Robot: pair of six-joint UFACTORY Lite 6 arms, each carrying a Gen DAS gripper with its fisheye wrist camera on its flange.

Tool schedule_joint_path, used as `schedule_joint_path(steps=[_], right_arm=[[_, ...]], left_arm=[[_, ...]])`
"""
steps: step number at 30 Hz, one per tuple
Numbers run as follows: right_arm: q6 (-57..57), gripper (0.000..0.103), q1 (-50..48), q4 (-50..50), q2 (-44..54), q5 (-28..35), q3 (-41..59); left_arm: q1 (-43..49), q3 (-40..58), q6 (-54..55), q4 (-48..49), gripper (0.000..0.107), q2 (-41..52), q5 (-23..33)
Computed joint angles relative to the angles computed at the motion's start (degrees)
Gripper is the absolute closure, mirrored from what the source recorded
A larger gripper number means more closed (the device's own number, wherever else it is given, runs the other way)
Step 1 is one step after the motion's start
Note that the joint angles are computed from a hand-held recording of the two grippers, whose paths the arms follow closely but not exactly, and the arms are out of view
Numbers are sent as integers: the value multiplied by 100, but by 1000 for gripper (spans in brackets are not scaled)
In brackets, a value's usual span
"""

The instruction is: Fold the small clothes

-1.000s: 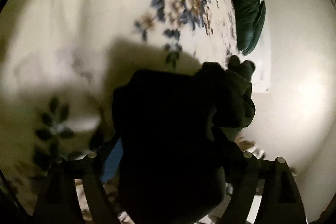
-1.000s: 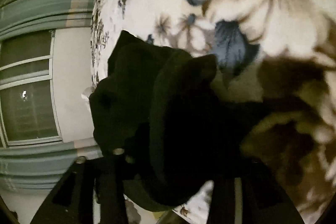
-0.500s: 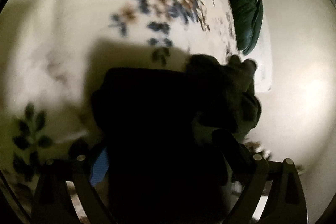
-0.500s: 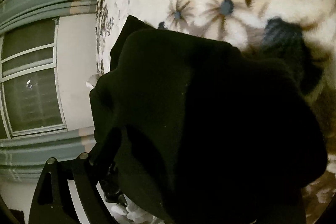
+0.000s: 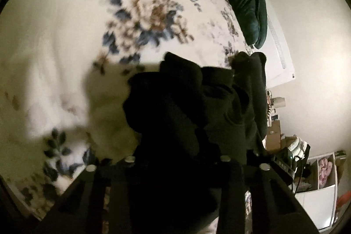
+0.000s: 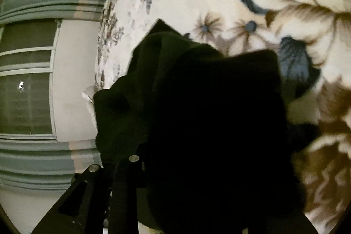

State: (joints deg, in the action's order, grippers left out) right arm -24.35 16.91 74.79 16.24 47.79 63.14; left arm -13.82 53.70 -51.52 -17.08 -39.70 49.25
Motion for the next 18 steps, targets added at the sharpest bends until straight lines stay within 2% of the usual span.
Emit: schedule_joint_path(steps=[3, 5, 7, 8, 9, 10, 12, 15, 18], right_arm=[[103, 74, -70, 16, -363, 103, -142], [267, 74, -85, -120, -522, 160, -103], [449, 74, -111, -320, -556, 154, -78], [445, 74, -151, -359, -502, 221, -84], [424, 74, -206, -363, -393, 343, -88], [305, 73, -270, -249, -288, 479, -170], [82, 72, -344, -143, -213, 509, -347], [-107, 68, -473, -71, -71, 560, -469], [-207, 63, -538, 100, 158, 617, -489]], left_arm=[[347, 509, 610, -253, 80, 495, 157], [878, 331, 1369, -1043, 78, 590, 203], [1373, -132, 1960, -1671, 65, 436, 479], [1578, -443, 2264, -1942, 50, 411, 560], [1723, -645, 2424, -2113, 39, 312, 665], [1924, -1009, 2762, -2525, 35, 226, 603], [2227, -1522, 3389, -3241, 17, 117, 571], [2193, -1835, 4129, -3923, 4, 316, 272], [1928, -1623, 4212, -3872, 4, 641, 32]])
